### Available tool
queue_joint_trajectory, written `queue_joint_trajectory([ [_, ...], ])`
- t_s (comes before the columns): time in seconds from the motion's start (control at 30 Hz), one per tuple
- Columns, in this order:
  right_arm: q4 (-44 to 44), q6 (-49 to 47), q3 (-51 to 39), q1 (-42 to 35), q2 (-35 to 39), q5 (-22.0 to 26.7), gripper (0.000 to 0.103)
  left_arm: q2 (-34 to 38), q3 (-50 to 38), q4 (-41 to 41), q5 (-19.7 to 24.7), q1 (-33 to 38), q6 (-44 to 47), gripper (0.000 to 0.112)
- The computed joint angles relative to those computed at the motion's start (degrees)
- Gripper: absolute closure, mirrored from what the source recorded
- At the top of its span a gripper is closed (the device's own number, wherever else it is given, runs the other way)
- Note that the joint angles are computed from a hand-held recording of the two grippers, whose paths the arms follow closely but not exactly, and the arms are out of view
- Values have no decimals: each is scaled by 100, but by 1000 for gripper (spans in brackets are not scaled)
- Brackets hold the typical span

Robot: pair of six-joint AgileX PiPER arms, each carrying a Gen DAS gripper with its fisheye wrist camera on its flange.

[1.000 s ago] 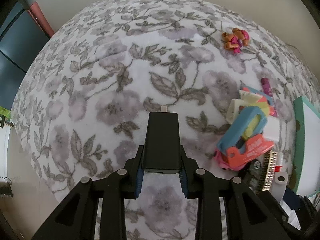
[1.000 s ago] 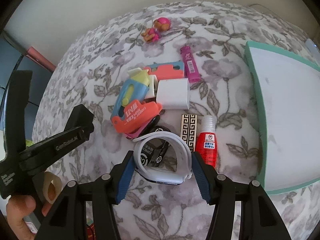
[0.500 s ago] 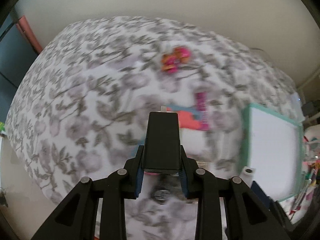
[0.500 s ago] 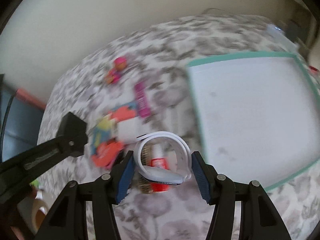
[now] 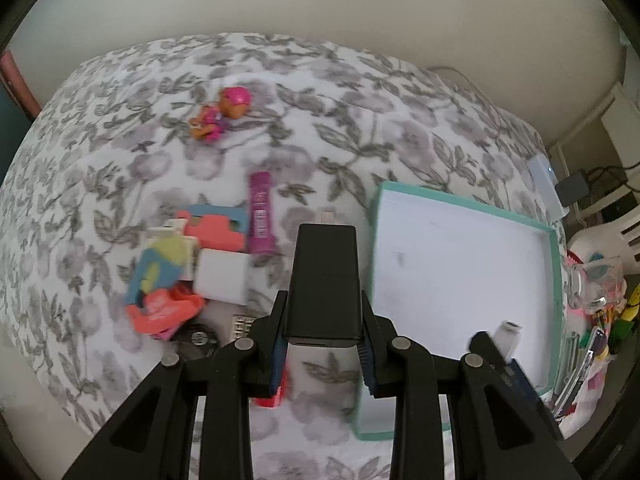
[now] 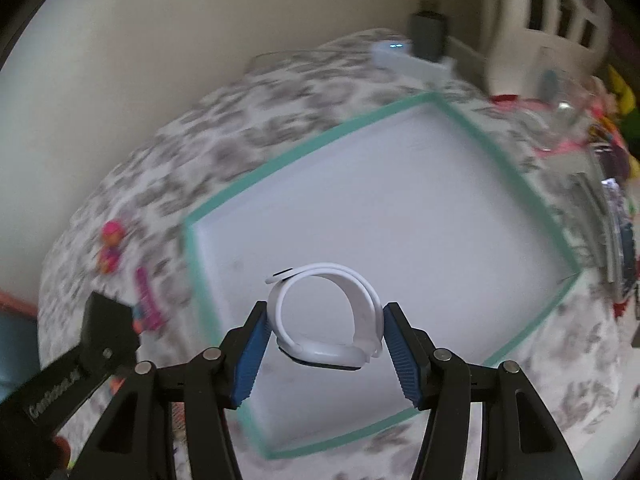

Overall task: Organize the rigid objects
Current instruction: 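Carry both items into the teal tray and open both tools to release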

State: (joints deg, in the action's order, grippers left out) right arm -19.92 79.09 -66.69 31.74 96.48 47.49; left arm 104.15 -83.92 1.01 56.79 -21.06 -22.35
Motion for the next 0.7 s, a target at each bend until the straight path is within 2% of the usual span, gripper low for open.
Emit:
queue_joint_trajectory([
  [0.2,-390,355,272,-318,-157,292,43,417,-435,56,92,-422,-212,80],
  [0.33,-738,728,232,-329,-136,677,43,707,-755,-11,145,-607,-269,80],
  [0.47,-1037,1021,349,-438,-153,705,43,968,-972,73,116,-825,-307,80],
  [0.7,-1126,1265,507,-586,-169,817,43,1075,-844,226,-273,-1037,-272,80],
])
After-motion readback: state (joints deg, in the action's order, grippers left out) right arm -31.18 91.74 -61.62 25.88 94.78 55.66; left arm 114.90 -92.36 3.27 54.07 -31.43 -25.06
